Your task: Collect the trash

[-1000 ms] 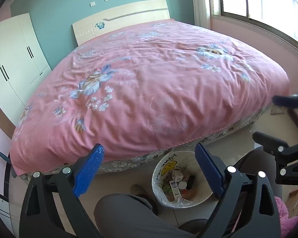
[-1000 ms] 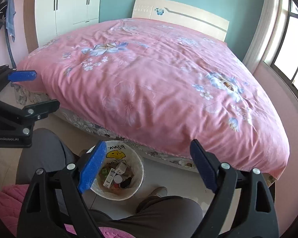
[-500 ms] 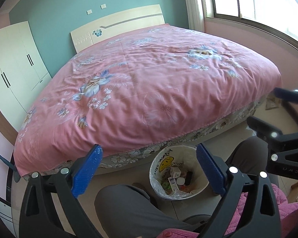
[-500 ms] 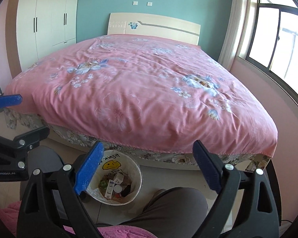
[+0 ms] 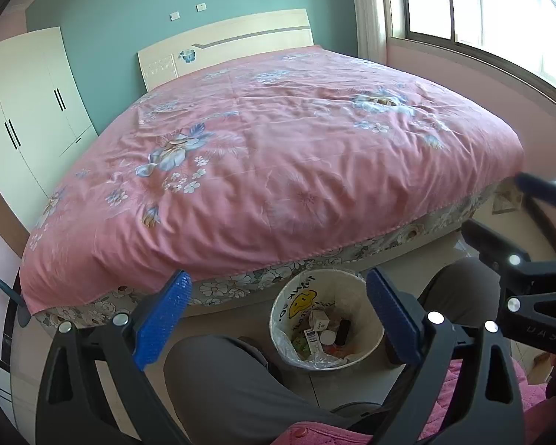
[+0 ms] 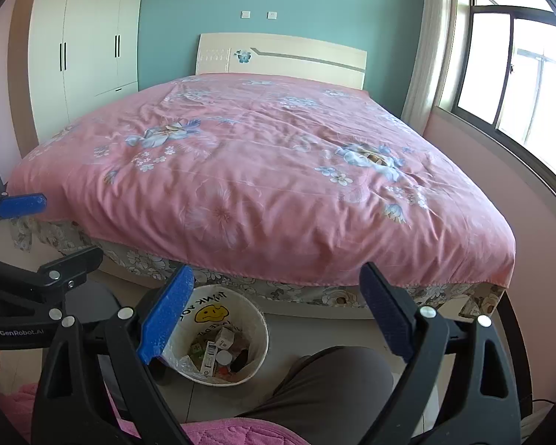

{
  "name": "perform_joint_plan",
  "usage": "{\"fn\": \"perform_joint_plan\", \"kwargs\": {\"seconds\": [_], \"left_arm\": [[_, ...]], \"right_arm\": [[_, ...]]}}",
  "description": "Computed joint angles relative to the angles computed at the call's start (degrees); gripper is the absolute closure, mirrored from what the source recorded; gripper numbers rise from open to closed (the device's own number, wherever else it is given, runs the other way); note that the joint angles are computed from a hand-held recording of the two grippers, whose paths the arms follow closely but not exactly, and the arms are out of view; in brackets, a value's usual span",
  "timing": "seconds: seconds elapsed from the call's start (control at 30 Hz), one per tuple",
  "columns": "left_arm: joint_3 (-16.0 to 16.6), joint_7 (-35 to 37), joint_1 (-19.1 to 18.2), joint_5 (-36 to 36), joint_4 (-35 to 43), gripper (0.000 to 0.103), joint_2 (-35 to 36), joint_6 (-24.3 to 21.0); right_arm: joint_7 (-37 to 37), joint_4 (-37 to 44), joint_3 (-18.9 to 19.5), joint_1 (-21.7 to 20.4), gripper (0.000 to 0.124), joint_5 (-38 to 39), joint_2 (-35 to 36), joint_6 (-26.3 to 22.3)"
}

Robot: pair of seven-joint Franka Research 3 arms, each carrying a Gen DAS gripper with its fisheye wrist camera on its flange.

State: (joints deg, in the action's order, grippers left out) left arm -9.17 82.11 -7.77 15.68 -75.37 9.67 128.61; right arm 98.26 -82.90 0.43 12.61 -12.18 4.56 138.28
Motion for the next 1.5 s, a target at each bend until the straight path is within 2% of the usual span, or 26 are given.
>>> {"fn": "perform_joint_plan", "kwargs": {"seconds": [1.5], "left_arm": [[0.1, 0.4, 0.3, -0.3, 0.1, 0.006, 0.0, 0.1]], "right_arm": [[-0.8, 0.4, 0.2, 0.4, 0.035, 1.8, 0.3, -1.8]]}}
